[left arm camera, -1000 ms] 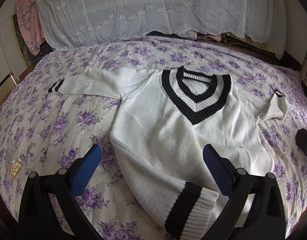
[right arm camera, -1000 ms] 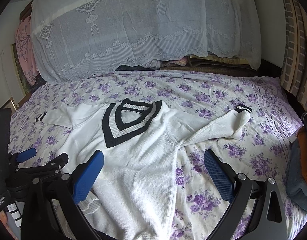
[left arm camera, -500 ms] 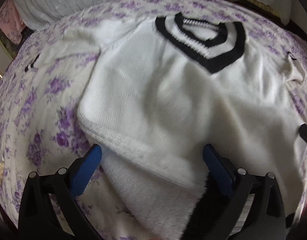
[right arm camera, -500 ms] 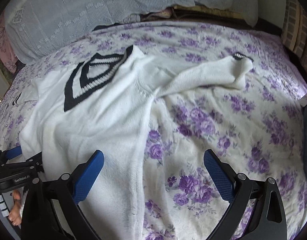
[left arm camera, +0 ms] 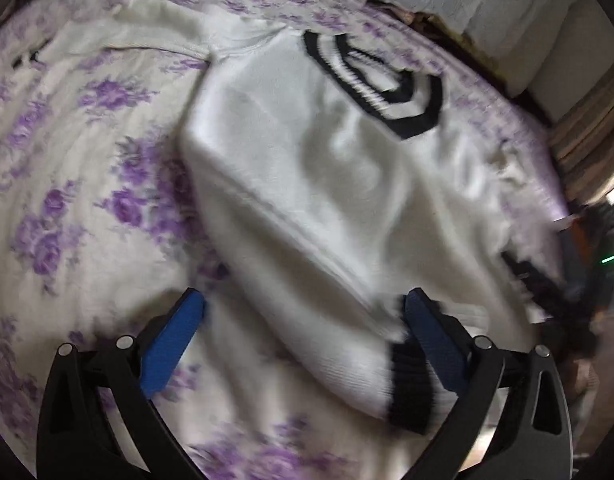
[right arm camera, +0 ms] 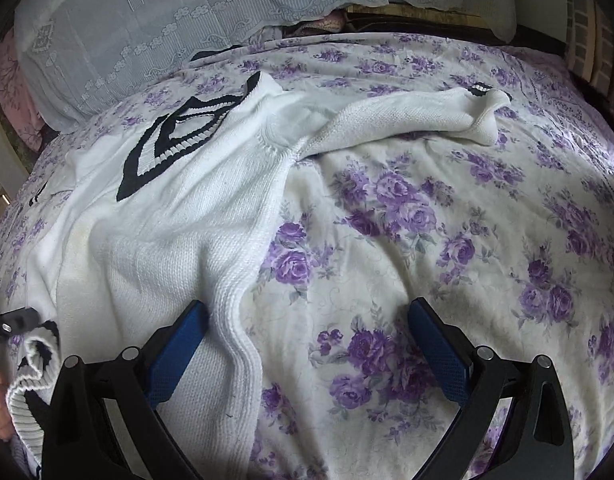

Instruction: Fold small clothes

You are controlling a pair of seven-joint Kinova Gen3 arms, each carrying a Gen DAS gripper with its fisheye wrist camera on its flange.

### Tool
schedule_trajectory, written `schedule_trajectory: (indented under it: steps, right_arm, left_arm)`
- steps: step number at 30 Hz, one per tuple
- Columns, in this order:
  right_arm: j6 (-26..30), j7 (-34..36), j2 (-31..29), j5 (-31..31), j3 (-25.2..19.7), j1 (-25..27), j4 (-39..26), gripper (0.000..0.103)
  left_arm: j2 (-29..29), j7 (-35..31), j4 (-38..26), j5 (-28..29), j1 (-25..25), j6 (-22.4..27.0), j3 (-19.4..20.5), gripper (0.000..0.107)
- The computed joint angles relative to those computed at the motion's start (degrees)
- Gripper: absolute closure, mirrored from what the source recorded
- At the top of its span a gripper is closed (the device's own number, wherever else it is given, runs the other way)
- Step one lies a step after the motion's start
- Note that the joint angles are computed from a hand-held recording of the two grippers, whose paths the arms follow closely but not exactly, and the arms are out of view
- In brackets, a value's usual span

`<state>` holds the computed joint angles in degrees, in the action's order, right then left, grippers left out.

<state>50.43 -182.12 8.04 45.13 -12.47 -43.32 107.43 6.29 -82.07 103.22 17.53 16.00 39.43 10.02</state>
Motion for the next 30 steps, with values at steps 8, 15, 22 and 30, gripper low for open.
schedule_trajectory:
  steps: [8, 15, 22, 30]
  right_arm:
    - [0.87, 0.34, 0.13, 0.28, -0.03, -0.14, -0.16, 0.003]
    - [0.33, -0.03, -0.08, 0.51, 0.0, -0.07, 0.1, 0.003]
    - [-0.07, -0.85, -0.32, 1.0, -0.19, -0.03, 0.63, 0.003]
    - [-2.92, -3.13, -2.28, 2.0, -0.46, 0.57, 2.79, 0.003]
  left_arm:
    - [4.24, 8.65, -12.35, -15.92, 9.63, 7.33, 3.59, 0.009]
    - [9.08, 15.38, -15.9, -30.36, 20.45, 18.91, -2.6, 0.008]
    - [-8.79, 20.1, 2.67, -22.62, 11.46, 16.97, -9.04, 0.009]
    - [-10.39, 21.02, 2.78, -25.14, 5.54, 9.31, 3.46, 0.009]
